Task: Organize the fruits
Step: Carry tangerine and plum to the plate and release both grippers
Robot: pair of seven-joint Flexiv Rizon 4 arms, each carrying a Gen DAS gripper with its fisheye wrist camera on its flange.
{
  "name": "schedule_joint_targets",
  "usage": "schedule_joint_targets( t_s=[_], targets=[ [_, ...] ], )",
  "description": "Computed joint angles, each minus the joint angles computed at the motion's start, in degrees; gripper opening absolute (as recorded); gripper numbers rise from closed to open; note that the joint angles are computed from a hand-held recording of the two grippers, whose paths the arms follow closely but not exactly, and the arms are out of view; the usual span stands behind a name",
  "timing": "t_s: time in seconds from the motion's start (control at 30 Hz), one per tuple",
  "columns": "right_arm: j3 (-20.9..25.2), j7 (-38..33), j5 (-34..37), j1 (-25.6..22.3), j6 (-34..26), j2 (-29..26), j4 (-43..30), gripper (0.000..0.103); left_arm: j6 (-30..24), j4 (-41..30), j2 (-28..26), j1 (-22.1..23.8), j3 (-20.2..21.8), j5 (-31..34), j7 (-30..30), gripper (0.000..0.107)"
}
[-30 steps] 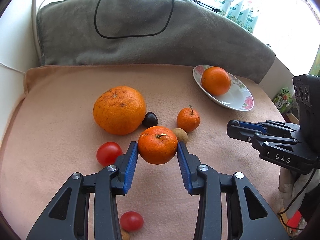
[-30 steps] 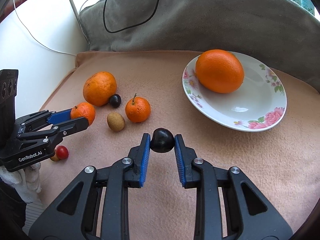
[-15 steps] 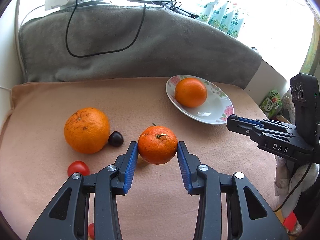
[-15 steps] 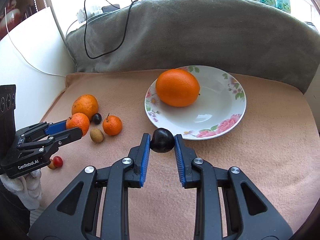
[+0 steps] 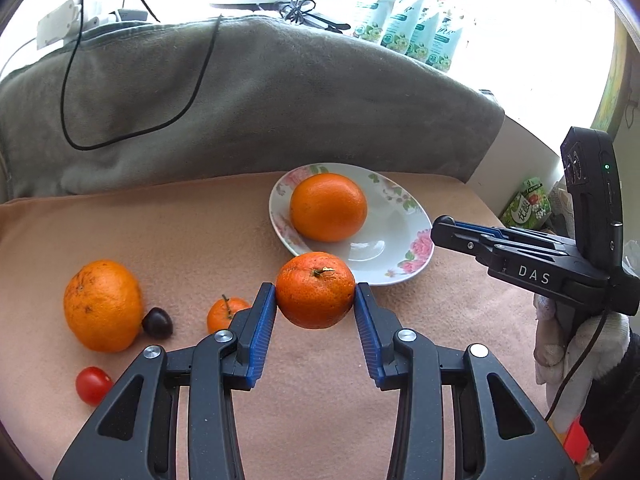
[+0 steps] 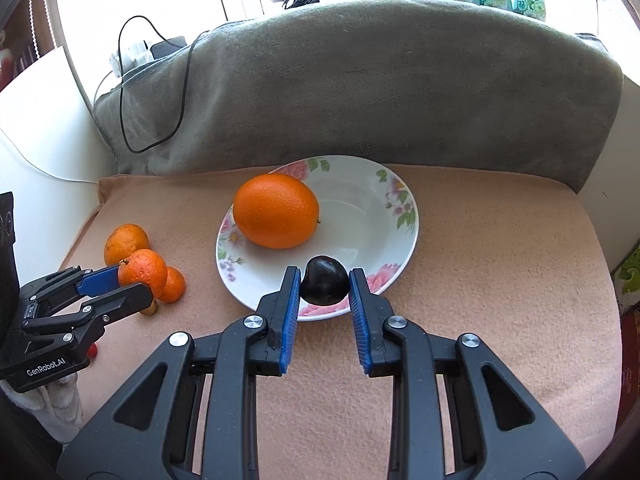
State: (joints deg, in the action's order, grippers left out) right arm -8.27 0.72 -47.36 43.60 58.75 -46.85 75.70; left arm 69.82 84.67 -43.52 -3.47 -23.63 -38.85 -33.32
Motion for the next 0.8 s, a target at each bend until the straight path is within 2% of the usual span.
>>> schedule_joint_targets(
  t_s=[0.37,0.8],
  targets=[
    [-0.09,-1.15,1.60,-2.12,0.27,-0.86,-0.98,0.026,-2.12,-5.94,-3.07,-4.23,2.40,3.99,-4.24,0.038],
    [-0.16,-2.77,4.75,-3.45,1.07,-2.33,-2.52,0.026,-3.23,-8.85,-4.58,-5.94,3.62,7.71,-7.56,0.038]
  ],
)
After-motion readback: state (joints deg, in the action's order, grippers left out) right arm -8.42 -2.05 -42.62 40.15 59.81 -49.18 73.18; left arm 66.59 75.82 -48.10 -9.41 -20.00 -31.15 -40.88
